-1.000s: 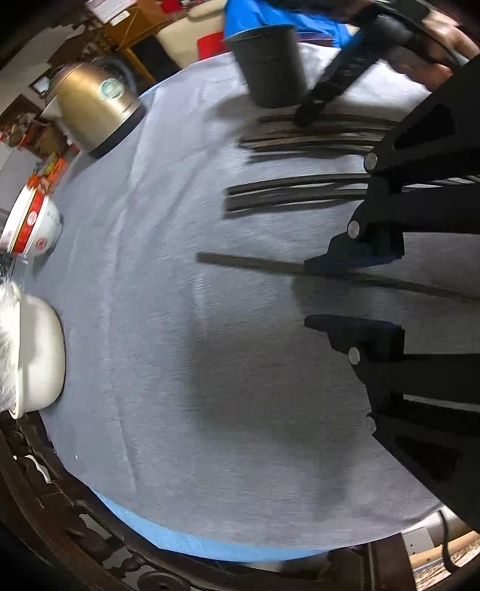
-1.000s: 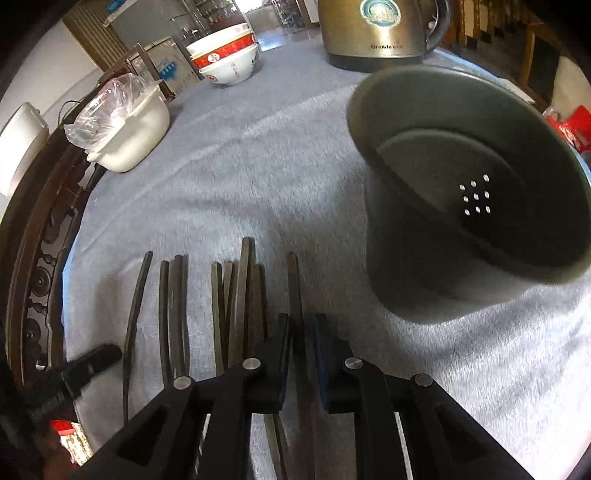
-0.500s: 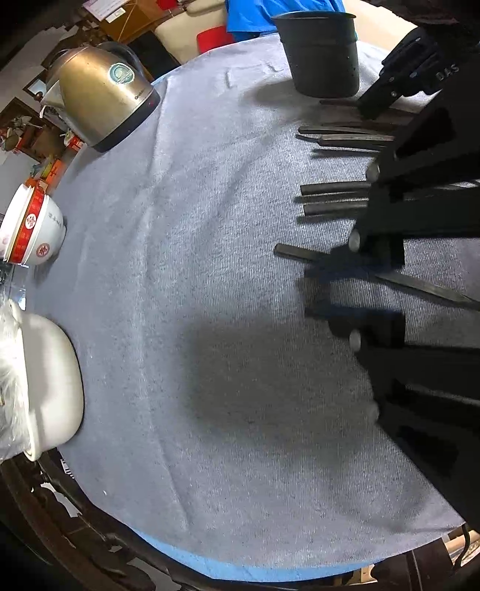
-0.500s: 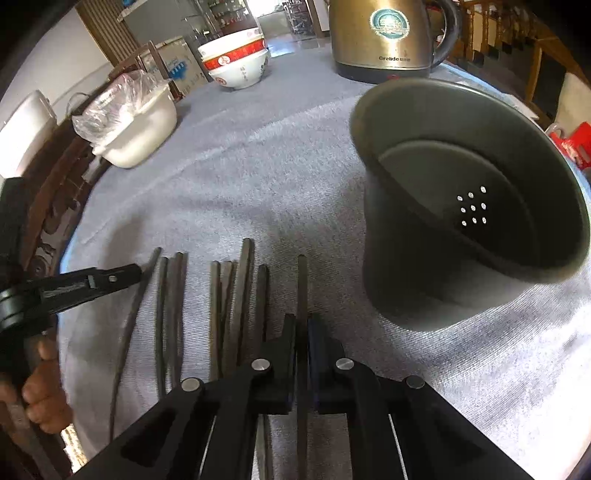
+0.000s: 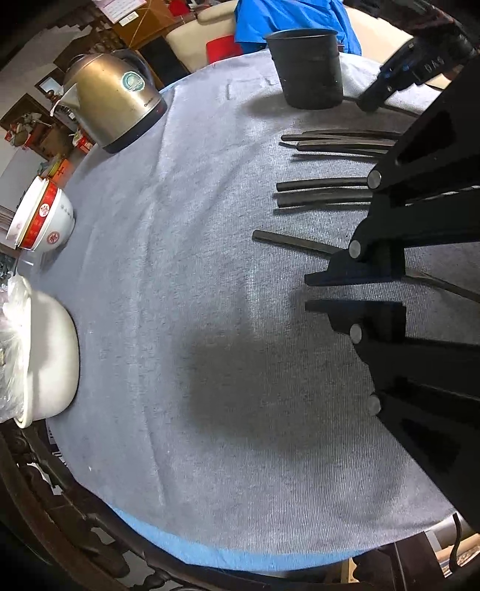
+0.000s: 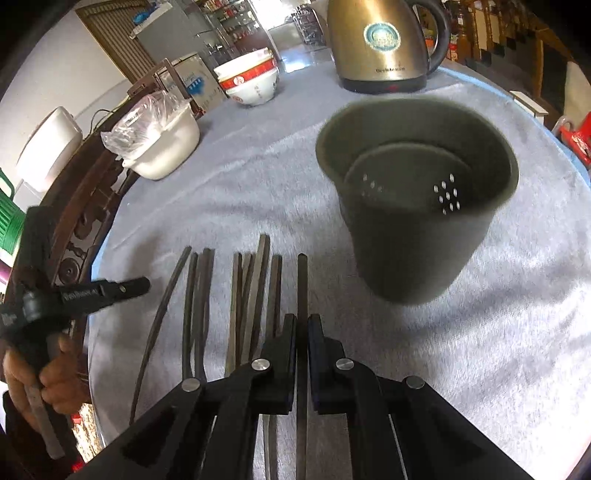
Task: Organize utensils
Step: 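Close the left gripper on one dark chopstick while the right gripper grasps another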
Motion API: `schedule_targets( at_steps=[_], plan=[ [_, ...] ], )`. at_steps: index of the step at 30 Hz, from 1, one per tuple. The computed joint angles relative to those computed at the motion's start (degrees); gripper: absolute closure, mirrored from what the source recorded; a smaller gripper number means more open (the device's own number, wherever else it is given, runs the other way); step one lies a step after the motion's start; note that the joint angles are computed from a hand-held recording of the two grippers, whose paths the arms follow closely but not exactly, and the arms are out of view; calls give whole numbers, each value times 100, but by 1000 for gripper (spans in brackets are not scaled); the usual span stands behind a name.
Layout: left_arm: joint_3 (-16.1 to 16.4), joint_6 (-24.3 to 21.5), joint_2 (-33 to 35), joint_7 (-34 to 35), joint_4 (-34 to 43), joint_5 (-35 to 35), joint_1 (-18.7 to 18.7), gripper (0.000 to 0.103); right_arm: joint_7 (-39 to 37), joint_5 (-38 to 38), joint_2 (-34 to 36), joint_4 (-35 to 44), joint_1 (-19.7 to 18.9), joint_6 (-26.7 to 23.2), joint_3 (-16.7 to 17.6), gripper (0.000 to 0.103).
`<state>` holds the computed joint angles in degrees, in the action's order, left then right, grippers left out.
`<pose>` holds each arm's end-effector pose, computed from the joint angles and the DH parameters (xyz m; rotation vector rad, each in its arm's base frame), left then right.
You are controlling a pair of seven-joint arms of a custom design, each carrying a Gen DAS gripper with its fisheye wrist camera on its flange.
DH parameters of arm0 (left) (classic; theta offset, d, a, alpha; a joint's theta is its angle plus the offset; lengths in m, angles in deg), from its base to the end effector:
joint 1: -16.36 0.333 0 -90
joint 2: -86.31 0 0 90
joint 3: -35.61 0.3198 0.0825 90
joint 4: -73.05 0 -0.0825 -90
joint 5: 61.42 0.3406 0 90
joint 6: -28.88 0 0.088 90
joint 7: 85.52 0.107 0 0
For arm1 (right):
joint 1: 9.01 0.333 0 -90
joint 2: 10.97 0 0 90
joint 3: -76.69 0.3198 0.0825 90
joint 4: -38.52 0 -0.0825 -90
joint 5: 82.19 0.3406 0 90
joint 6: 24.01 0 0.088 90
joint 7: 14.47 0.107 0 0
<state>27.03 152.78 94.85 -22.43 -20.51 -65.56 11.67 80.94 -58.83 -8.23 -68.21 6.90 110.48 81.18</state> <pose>0.5852 -0.1343 0.5807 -2.3943 1.8165 -0.5838 0.5341 0.2039 0.5542 -1.8648 1.7965 0.0925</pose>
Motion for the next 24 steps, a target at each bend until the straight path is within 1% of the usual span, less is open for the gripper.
schedule_targets(
  at_steps=[2,4,6,7,10,15,17,24],
  plan=[
    [-36,-182,204,-28,340,13,-53,95,19,32,-33,-59,-17,-35,-15,97],
    [-59,-286,250,71,428,-63,-56,92,-7,106,-45,-89,-41,-58,-30,97],
    [-79,-427,467,37,726,-22,-121,82,7,90,-67,-120,-61,-85,-47,97],
    [-78,-485,539,13,831,12,-148,81,-12,104,-89,-144,-76,-117,-58,97],
    [-87,-730,777,-27,1197,58,-209,80,-102,271,-89,-168,-113,-157,-75,97],
    [-54,-1115,1231,-153,1785,343,-370,80,-213,374,-68,-162,-130,-163,-72,96],
    [-43,-1087,1319,-167,1882,410,-398,80,-253,426,-66,-163,-138,-175,-74,96],
    [-1,-1449,1944,-153,2791,692,-575,80,-294,447,-55,-182,-138,-150,-70,96]
  ],
)
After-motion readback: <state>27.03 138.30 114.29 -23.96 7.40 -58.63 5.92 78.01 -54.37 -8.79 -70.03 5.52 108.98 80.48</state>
